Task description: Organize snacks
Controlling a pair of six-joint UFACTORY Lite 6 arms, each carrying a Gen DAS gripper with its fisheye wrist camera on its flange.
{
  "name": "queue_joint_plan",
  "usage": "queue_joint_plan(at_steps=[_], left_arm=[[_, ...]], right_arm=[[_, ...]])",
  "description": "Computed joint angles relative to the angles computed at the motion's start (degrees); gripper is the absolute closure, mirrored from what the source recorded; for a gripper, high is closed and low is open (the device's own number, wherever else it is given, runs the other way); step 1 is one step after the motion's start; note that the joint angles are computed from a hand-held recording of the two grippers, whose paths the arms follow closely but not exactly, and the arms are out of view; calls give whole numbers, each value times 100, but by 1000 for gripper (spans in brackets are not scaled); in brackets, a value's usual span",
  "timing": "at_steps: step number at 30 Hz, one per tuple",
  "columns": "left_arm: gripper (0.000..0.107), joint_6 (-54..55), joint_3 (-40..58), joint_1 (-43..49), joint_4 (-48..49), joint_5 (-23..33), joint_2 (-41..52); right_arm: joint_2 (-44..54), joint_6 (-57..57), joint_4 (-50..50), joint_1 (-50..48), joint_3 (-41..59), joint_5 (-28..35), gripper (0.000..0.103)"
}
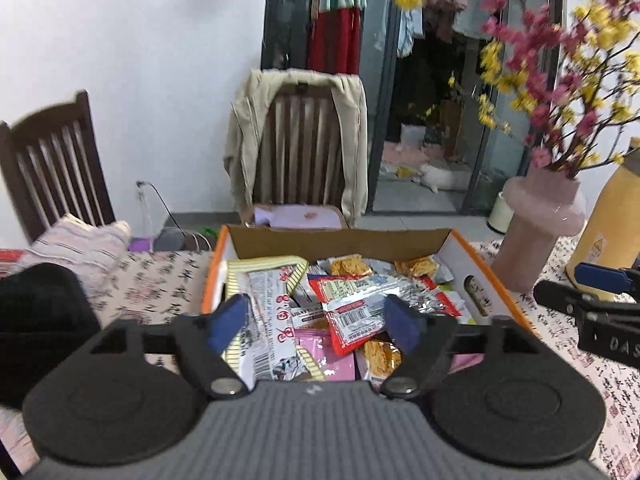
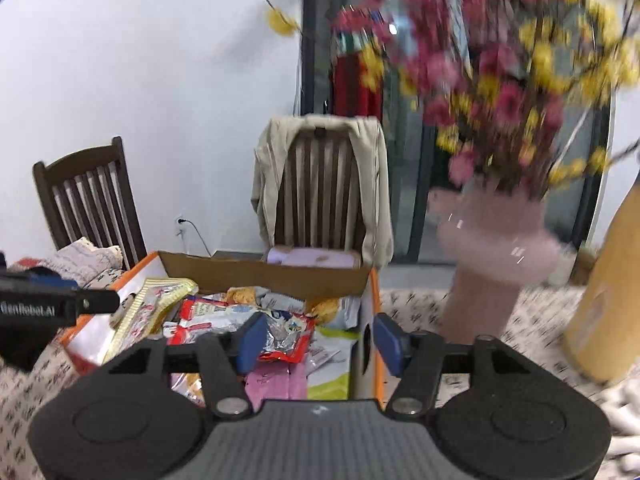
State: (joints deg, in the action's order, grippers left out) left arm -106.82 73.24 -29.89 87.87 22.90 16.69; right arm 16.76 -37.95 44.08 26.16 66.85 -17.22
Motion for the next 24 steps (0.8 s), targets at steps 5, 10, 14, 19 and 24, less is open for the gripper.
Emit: queue_joint_plan(at_steps=[5,10,14,19,24], left_arm=[[11,219,-798,-671,-347,751,-1158],[9,369,-1438,-1436,-653,1546,-2194],[9,240,-1936,-2232,-843,2352,-2856],[7,-91,-2561,-3522,-948,3718,-3490],[6,-558,-2946,-5141,-1296,5188,-3787]], right_arm=[[-1375,-969,926,433,-1023,-159,24],[-2410,-2433,2440,875,-1551,-289,19],[-3279,-3268,3412,1293,-2117,-492,18],[-4344,-4102,4496,2113,-2829,-1134,18],[-5278,-4161,5017,3292,-3583,-2098,16]])
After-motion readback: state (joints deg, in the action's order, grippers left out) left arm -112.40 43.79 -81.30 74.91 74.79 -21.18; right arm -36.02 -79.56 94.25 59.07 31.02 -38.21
